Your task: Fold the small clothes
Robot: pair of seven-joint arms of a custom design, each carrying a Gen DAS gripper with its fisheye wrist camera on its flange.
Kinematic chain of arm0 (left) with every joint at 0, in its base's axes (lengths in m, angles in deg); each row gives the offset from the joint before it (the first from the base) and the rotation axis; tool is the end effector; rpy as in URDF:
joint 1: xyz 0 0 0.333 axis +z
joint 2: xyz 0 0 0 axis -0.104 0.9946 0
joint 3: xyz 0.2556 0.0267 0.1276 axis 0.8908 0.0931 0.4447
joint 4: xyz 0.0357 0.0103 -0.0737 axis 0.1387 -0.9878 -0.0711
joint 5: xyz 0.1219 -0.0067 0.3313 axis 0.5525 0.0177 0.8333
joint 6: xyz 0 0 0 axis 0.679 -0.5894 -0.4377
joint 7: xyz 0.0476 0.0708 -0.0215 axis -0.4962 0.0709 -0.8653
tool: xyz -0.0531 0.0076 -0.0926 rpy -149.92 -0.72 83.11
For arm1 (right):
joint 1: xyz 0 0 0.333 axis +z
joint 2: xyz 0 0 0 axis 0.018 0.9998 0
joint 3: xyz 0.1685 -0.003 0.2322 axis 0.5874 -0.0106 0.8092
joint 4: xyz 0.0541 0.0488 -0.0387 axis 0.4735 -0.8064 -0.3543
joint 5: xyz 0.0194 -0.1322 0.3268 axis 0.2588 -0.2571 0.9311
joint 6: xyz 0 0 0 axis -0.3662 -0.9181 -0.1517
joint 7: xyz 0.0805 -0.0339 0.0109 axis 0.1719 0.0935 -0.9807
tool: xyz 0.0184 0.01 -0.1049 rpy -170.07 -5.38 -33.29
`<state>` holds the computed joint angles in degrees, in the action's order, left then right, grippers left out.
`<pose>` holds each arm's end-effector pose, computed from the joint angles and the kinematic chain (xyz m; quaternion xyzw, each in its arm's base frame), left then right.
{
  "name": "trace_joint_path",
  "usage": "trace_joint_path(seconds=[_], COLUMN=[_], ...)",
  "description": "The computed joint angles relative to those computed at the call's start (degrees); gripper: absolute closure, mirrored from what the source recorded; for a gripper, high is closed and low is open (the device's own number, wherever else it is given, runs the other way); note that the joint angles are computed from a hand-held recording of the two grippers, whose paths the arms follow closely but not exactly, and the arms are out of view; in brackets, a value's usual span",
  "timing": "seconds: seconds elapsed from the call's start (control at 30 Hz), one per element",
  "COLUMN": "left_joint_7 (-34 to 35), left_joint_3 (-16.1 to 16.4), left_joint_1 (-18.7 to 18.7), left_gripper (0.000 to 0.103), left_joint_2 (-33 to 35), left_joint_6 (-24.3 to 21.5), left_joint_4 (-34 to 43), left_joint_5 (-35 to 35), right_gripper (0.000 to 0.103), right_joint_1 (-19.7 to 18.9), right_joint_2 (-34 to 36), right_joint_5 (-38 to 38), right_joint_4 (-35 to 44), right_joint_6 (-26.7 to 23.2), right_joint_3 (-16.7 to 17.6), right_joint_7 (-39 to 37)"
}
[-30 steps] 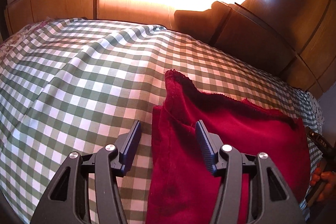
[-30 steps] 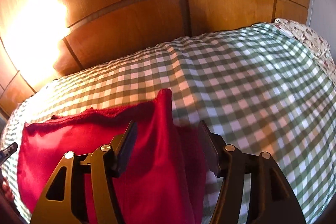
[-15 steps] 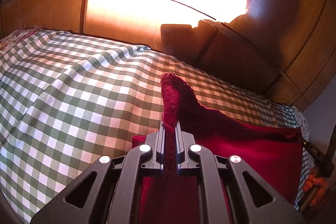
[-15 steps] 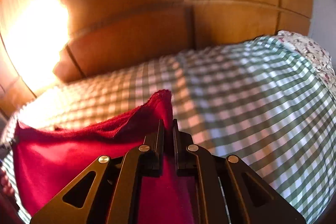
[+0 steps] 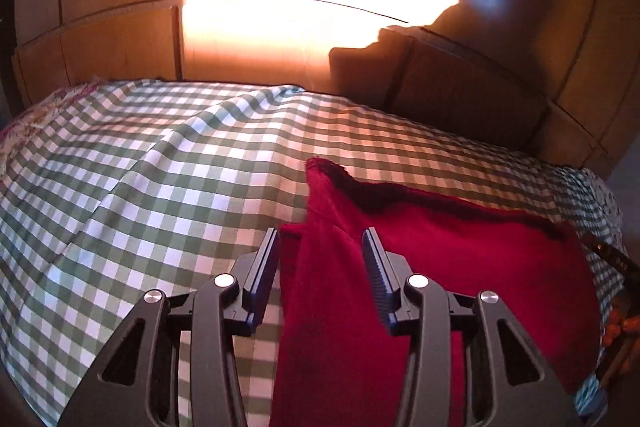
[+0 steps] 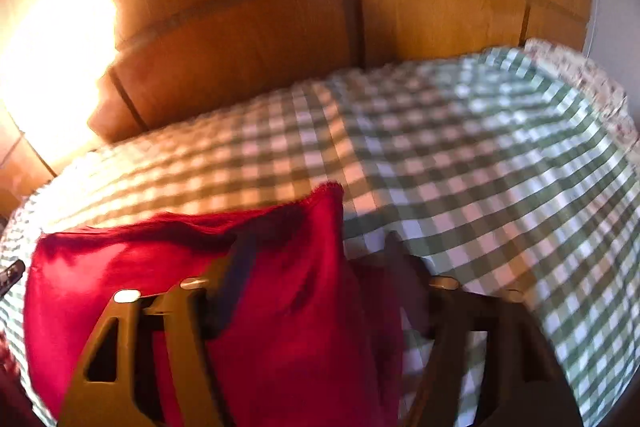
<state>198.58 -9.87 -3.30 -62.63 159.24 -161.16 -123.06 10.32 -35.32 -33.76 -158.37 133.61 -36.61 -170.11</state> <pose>0.5014 0.0341 0.3753 -0.5976 0.6967 -0.3535 0.1804 0.4700 0.1285 0.3500 -0.5020 0.7659 -0.3099 0.2556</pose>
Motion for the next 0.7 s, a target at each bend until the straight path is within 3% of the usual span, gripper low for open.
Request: trace_joint_path(seconds=[0.1, 0.23, 0.3, 0.37, 0.43, 0.53, 0.6, 0.7], left_joint_7=[11.1, 13.7, 14.8, 13.4, 17.1, 25.1, 21.1, 15.1], left_joint_3=[1.0, 3.0, 2.9, 2.8, 2.1, 1.8, 1.4, 0.8], left_joint_1=[-0.4, -2.1, -3.6, -4.5, -6.5, -7.0, -6.1, -6.3], left_gripper=[0.061, 0.061, 0.061, 0.061, 0.060, 0.060, 0.059, 0.051], left_joint_2=[-8.2, -16.0, -18.2, -18.1, -17.2, -18.2, -18.7, -18.9], left_joint_6=[-5.2, -11.5, -10.9, -10.4, -5.6, -3.9, -4.5, -2.7], left_joint_4=[-7.8, -17.0, -20.7, -23.0, -24.9, -26.6, -26.7, -25.9], left_joint_5=[-5.4, -2.3, -2.1, -0.3, -4.7, -13.9, -11.2, -8.6], right_gripper=[0.036, 0.036, 0.036, 0.036, 0.036, 0.036, 0.036, 0.036], right_joint_1=[1.1, 3.1, 4.6, 6.9, 8.9, 12.3, 13.7, 13.9], right_joint_2=[-2.7, -5.5, -6.2, -6.4, -5.4, -3.5, -4.1, -4.8], right_joint_5=[-2.1, -4.3, -6.1, -3.2, 0.4, 5.2, -0.3, -0.3], right_joint_4=[-2.7, -6.1, -7.3, -8.8, -9.5, -11.3, -12.9, -13.0], right_joint_6=[3.0, 6.6, 6.8, 4.6, 2.0, -5.9, -7.9, -5.6], right_joint_3=[1.2, 3.3, 4.7, 6.5, 7.8, 10.1, 10.4, 9.0], right_joint_7=[-0.8, 0.4, 2.0, -1.1, -4.8, -7.7, -0.3, 1.3])
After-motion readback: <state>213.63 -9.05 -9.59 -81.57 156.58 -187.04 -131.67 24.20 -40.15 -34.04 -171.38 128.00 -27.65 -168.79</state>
